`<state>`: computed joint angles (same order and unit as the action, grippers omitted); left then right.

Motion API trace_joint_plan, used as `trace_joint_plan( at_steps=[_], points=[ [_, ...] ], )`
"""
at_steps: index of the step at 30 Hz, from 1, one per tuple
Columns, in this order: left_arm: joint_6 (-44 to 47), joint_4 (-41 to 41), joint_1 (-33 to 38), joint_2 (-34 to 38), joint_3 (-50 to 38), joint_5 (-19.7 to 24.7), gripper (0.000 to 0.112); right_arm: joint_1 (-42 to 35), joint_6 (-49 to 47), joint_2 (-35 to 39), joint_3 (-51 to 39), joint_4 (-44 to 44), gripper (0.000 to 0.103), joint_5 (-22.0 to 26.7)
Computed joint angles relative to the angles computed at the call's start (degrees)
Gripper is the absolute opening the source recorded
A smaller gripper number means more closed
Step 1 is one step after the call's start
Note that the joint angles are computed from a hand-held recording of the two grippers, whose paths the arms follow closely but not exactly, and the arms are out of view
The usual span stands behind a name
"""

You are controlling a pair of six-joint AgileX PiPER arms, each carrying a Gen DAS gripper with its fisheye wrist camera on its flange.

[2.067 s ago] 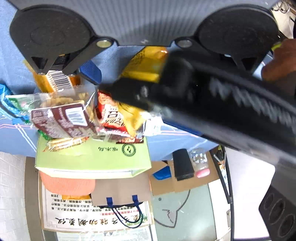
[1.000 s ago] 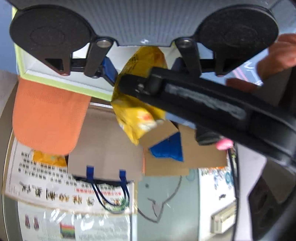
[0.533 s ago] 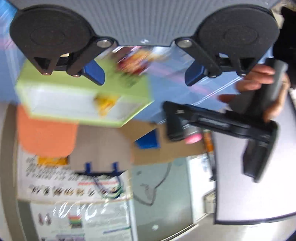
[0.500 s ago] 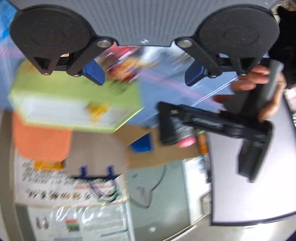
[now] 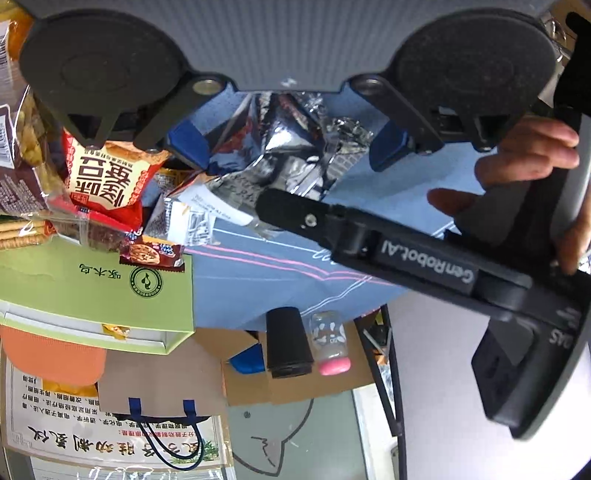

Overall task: Organize snacks
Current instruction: 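Grasp the silver foil packet with the left gripper and lift, then drop the silver foil packet into the green box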

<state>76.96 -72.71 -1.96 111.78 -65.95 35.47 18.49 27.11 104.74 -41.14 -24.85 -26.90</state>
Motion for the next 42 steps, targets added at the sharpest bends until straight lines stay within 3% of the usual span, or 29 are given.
trace_joint_plan(
  at_steps=[4,9,13,21,24,26,28,33,38,42],
  points=[
    [-2.1,1.6,-0.6,1.7,-1.8,1.3,0.063,1.5,-4.6,1.8,-2.6,4.2,0.095,2.4],
    [-2.5,0.8,0.1,1.2,-0.5,0.5,0.064,2.1,-7.3,2.7,-2.7,6.5,0.094,2.0],
    [1.1,-2.4,1.5,-0.9,2.6,-0.1,0.066,1.8,-5.5,3.0,-2.4,5.2,0.094,1.5],
    [-1.4,-1.0,0.4,1.4,0.8,1.4,0.067,1.8,-5.3,2.9,-1.6,5.2,0.094,1.0],
    [-3.7,-0.5,1.6,2.6,0.0,4.8,0.051,2.6,-6.7,3.9,-2.8,6.5,0.093,1.6],
    [-5.4,-0.4,2.5,3.3,-0.3,7.1,0.039,3.2,-7.5,3.6,-3.0,6.3,0.087,1.9],
    [-4.3,-2.1,2.7,1.9,1.4,6.7,0.036,3.6,-9.4,2.3,-2.2,7.5,0.082,1.9],
    [-2.3,-4.5,1.5,-3.3,3.2,5.6,0.035,3.3,-14.9,-2.1,0.3,12.6,0.082,-0.6],
    [-8.5,-0.8,-3.3,-4.0,-4.4,3.5,0.036,-1.0,-18.3,-5.6,-2.5,12.3,0.082,1.9],
    [-18.3,6.2,-8.3,0.7,-18.4,2.7,0.036,-7.2,-16.5,-5.8,-9.1,5.5,0.083,5.9]
  ],
)
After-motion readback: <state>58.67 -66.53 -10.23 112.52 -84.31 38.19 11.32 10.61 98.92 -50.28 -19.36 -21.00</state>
